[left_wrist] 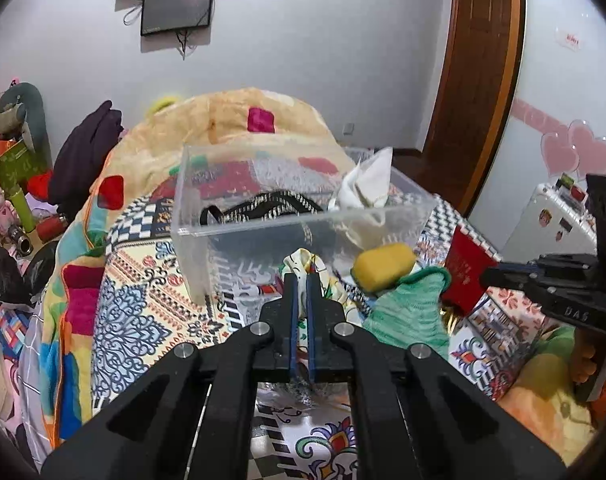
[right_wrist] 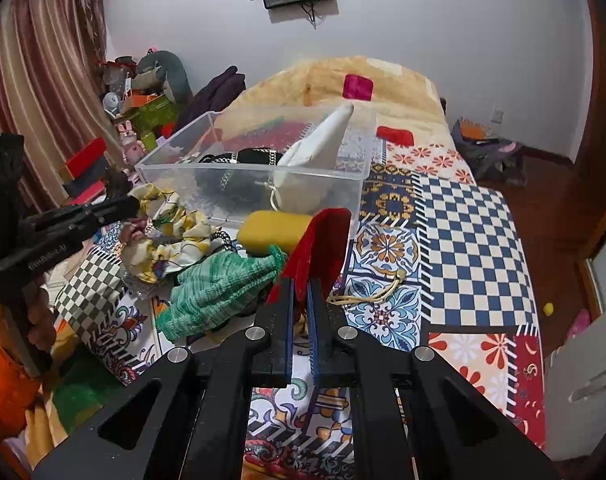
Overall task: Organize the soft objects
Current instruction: 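Grasp the floral scrunchie with the left gripper while the right grasps the red cloth, then drop the scrunchie and red cloth into the clear box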
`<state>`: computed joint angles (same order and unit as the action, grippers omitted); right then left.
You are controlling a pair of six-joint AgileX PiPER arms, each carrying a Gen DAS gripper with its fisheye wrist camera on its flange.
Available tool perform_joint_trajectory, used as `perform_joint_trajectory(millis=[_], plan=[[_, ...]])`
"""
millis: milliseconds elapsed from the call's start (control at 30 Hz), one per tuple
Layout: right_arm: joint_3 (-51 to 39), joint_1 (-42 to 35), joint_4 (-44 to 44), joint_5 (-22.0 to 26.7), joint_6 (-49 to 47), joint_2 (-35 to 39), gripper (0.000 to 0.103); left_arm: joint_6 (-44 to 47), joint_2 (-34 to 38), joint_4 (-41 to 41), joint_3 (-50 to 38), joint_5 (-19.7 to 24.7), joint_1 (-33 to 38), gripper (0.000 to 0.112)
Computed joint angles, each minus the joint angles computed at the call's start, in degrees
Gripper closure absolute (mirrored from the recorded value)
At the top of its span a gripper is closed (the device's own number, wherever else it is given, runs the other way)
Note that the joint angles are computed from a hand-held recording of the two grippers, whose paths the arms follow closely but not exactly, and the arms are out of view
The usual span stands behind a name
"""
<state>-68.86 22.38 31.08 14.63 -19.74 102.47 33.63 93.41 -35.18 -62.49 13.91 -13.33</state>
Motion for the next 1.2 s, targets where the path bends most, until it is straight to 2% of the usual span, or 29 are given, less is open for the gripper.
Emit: perform_joint_trajectory(millis=[100, 133, 167, 200, 233, 333, 433, 500, 533, 567, 767, 933, 1067, 1200], plan=[[-1.2, -0.3, 0.2, 2.0, 0.7, 0.4, 0.096, 3.0, -1.8, -3.2, 0.5, -0.1, 0.6, 0.11], [-2.0, -0.2, -2.4, 2.9, 3.7, 0.9, 0.089, 4.0, -2.3, -4.2, 0.8, -0.3, 0.7, 0.11], [-2.7, -0.1, -4.0, 3.6, 5.7, 1.4, 0.073, 4.1, -2.6, -4.3, 0.7, -0.2, 0.8, 0.11], [-3.0, -0.2, -3.6, 3.7, 5.6, 1.8, 0.063, 5.0, -3.1, -5.2, 0.7, -0.1, 0.9, 0.11], [-3.2, -0.3, -2.7, 3.7, 5.5, 2.2, 0.048, 5.2, -3.2, -5.3, 0.7, -0.1, 0.9, 0.11], [-4.0, -0.2, -1.2, 3.4, 4.3, 3.2, 0.046, 6.3, -3.6, -6.3, 0.6, 0.1, 1.1, 0.11], [-6.2, -0.1, -2.7, 4.6, 6.4, 4.9, 0.049, 4.4, -3.2, -4.4, 0.2, -0.2, 0.8, 0.11], [-6.8, -0.2, -2.1, 4.5, 6.4, 5.6, 0.067, 3.1, -3.0, -3.0, 0.0, -0.4, 0.7, 0.11], [-7.2, -0.5, -0.8, 5.0, 5.2, 6.0, 0.084, 2.9, -3.0, -2.8, 0.1, -0.6, 0.6, 0.11], [-7.3, -0.7, 0.3, 5.4, 4.2, 6.1, 0.095, 2.8, -3.0, -2.7, 0.0, -0.6, 0.7, 0.11], [-3.2, -0.8, -1.4, 0.5, 5.3, 1.7, 0.098, 2.4, -3.0, -2.6, -2.3, -0.1, 2.1, 0.11], [-2.6, -1.4, -7.5, -2.1, 9.7, -2.8, 0.098, 5.9, -2.1, -6.5, -6.9, 2.4, 4.2, 0.11], [-4.6, -1.6, -8.4, -3.3, 9.7, -3.5, 0.098, 1.7, -0.5, -2.0, -11.1, 2.2, 4.4, 0.11], [-8.9, -0.7, -16.4, -3.3, 16.3, -1.4, 0.098, -1.1, 1.4, 2.0, -15.2, 2.8, 3.9, 0.11]])
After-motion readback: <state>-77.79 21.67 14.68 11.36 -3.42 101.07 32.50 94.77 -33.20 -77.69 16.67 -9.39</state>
